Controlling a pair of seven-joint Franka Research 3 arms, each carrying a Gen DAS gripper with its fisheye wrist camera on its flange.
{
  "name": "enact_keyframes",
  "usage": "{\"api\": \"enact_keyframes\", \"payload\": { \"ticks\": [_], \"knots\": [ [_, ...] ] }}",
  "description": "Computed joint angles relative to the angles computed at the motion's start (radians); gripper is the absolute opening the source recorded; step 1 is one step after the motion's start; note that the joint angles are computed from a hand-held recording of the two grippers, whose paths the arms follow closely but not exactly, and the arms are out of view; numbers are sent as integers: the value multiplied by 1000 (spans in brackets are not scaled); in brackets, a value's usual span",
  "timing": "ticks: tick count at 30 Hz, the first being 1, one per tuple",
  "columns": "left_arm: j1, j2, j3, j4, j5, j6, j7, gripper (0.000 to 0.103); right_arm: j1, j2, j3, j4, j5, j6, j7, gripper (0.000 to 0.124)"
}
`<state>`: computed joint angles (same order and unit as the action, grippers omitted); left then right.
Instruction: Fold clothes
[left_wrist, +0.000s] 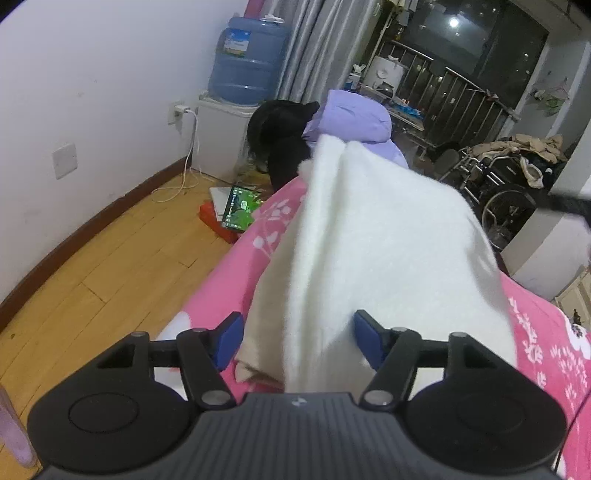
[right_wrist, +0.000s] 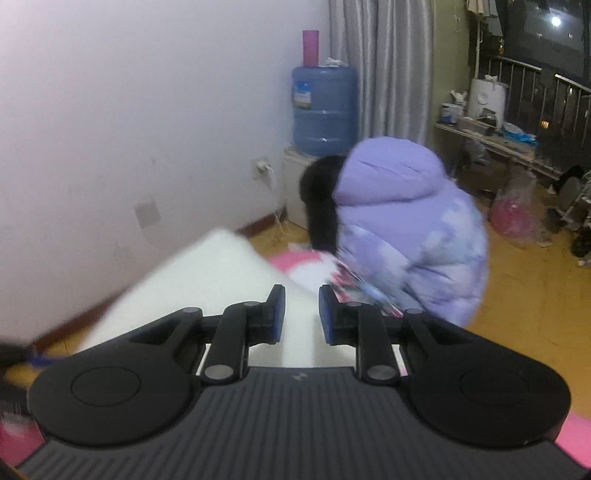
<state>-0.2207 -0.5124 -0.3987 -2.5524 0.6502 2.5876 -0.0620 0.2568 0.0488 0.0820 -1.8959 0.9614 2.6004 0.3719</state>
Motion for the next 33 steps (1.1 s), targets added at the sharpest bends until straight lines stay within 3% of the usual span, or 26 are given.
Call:
{"api": "enact_keyframes", "payload": {
  "ticks": [2,5,10,18,23,28,33],
  "knots": [
    [-9,-28,9,-16,-22,30,-25,59,-20,-72,-21,-68,13,-40,-13,19],
    [16,-74,-34,-27,16,57,-77,59,-34,-169,-64,-162,37,-120,-5,19],
    [-32,25,-50,77,15,-92,66,59,-22,-259,-90,-287,-16,-230,-2,20],
    [-80,70,15,82,-64,-135,94,65,46,-227,-40,-377,-78,-85,86,20],
    [-104,47,-3,107,-70,-197,135,62,44,-296,-70,-396,-105,-146,125,20],
    [-129,88,14,135,-123,-219,170,62,17,-360,-82,-441,-220,-173,174,20],
    [-119,151,3,182,-95,-258,173,66,-22,-410,-116,-477,-277,-210,230,20]
  ]
}}
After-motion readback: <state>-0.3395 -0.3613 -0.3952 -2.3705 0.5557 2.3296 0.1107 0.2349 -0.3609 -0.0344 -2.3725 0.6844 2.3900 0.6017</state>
